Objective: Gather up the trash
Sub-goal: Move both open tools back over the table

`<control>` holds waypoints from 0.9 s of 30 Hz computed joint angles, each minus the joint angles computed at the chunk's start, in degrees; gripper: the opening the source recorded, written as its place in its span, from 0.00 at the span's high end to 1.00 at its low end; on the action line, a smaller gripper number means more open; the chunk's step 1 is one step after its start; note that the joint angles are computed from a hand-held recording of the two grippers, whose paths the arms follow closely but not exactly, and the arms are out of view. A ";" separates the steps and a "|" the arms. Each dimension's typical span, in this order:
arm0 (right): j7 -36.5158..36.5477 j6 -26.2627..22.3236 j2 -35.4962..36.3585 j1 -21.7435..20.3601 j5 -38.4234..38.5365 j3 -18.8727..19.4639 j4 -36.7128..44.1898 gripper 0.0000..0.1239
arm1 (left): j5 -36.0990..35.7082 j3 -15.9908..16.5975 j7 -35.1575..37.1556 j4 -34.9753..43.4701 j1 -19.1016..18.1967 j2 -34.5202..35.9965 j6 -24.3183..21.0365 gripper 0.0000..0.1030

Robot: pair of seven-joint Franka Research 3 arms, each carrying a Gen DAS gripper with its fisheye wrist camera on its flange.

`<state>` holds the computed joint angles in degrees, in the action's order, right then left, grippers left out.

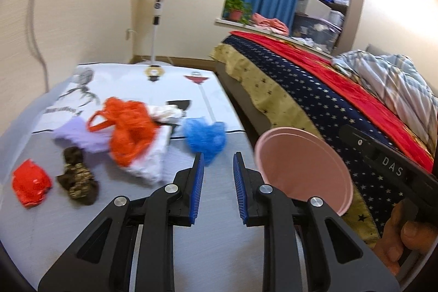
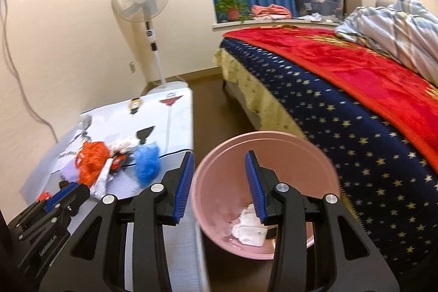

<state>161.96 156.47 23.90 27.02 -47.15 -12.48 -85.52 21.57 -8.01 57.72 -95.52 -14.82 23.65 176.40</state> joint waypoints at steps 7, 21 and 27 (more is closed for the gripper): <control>-6.48 1.49 5.41 -0.75 7.59 1.39 5.51 0.68 | 6.08 9.63 -10.74 -1.99 -4.54 -1.65 -1.04 0.78; -24.73 0.40 20.85 -3.14 28.85 4.44 24.60 0.68 | 24.01 15.53 -32.75 1.21 -6.62 -0.26 -12.30 0.66; -31.92 -5.26 30.18 -4.26 36.91 5.95 38.69 0.64 | 26.37 11.69 -34.25 3.59 -3.56 1.34 -17.07 0.54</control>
